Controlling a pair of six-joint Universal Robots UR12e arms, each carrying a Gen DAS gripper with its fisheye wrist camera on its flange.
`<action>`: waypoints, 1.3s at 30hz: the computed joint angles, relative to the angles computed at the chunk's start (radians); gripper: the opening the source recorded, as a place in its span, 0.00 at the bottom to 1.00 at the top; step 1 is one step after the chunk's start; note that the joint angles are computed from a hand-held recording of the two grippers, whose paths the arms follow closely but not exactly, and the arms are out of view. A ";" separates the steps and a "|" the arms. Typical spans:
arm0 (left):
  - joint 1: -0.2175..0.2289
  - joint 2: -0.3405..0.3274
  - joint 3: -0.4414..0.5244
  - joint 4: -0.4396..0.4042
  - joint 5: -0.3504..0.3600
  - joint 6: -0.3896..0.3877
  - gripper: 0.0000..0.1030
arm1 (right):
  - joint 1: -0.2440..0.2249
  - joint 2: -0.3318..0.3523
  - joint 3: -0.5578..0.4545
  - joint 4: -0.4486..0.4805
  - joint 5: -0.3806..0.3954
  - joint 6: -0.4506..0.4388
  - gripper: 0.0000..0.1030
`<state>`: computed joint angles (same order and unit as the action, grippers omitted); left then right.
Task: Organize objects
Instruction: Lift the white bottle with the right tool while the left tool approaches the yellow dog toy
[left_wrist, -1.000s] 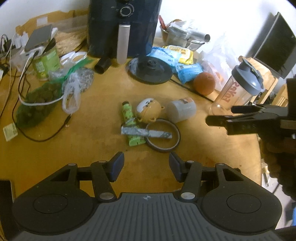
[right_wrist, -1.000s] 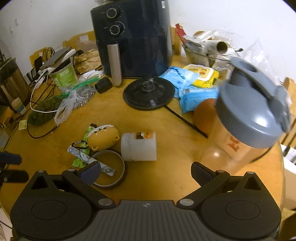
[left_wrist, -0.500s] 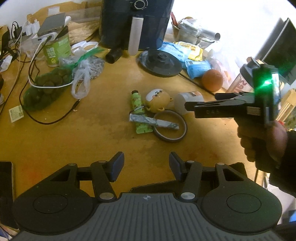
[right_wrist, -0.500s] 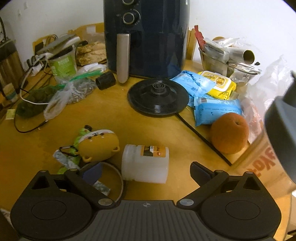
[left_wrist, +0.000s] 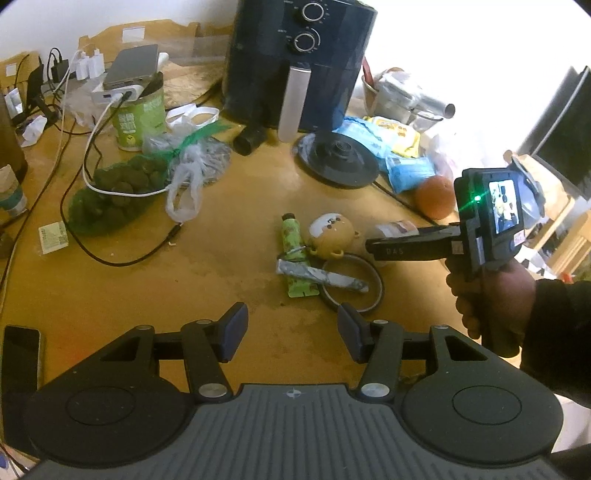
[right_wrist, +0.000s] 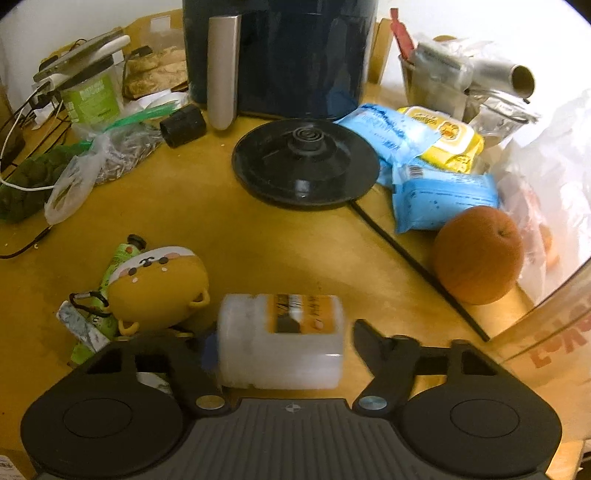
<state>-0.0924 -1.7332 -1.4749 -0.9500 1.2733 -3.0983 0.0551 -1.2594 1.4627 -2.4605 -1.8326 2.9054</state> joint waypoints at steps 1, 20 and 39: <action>0.000 0.000 0.000 0.000 0.000 0.000 0.51 | 0.002 0.001 -0.002 0.003 -0.007 0.003 0.62; -0.001 -0.007 0.013 -0.046 -0.016 0.088 0.51 | -0.041 -0.089 0.047 0.040 0.144 0.013 0.62; -0.012 -0.054 0.058 -0.051 -0.067 0.222 0.51 | -0.099 -0.264 0.176 0.040 0.259 0.081 0.62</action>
